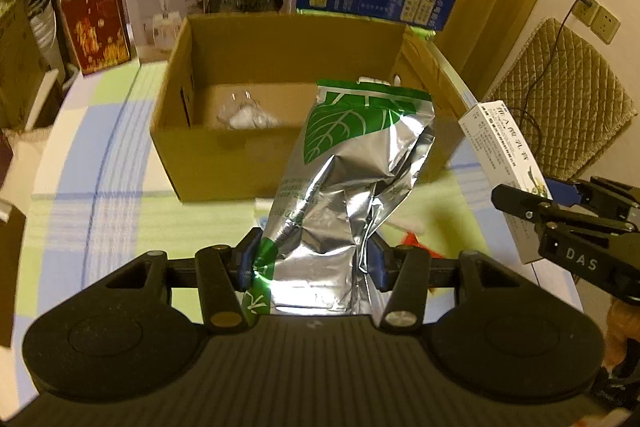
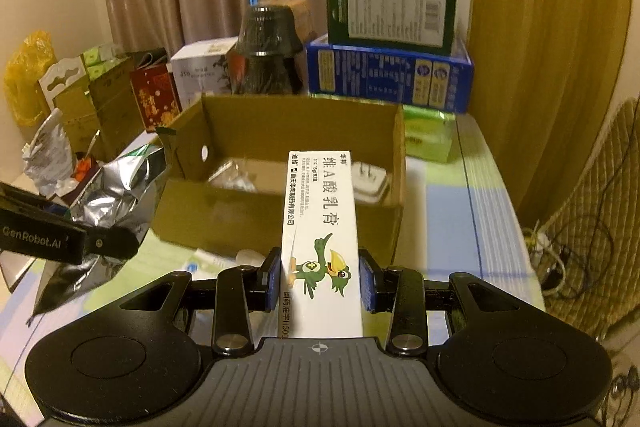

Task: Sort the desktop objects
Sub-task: 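Lower the foil bag and cream box into the cardboard box and open both tools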

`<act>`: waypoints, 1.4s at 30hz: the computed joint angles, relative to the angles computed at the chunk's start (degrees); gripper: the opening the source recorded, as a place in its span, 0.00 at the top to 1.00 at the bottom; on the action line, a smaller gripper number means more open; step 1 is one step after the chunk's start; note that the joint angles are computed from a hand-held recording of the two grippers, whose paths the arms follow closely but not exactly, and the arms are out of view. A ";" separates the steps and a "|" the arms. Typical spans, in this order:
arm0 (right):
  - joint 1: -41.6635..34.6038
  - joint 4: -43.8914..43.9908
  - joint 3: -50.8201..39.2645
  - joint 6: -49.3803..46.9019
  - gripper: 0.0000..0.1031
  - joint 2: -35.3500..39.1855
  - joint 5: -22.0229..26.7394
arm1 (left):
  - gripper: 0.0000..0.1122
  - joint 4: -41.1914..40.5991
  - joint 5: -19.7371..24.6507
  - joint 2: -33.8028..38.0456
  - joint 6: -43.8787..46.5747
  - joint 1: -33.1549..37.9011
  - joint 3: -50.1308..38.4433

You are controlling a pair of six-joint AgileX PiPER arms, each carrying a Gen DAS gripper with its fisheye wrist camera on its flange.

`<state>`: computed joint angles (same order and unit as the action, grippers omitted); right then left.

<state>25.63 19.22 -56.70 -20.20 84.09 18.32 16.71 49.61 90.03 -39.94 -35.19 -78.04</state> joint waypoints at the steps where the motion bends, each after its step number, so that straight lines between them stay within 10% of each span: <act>1: -0.01 -0.38 -1.56 0.14 0.66 0.98 0.37 | 0.58 -0.29 0.80 0.99 1.53 0.86 -1.99; 15: 0.29 -5.52 -24.32 4.91 0.66 15.57 8.29 | 0.58 -3.82 9.71 15.52 15.54 8.64 -25.74; 42: 0.36 -8.69 -42.21 9.07 0.66 28.84 14.40 | 0.58 -6.62 11.13 26.60 20.92 14.29 -38.28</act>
<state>25.99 10.53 -98.91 -11.13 112.93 32.72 10.09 60.74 116.63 -19.03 -20.91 -116.32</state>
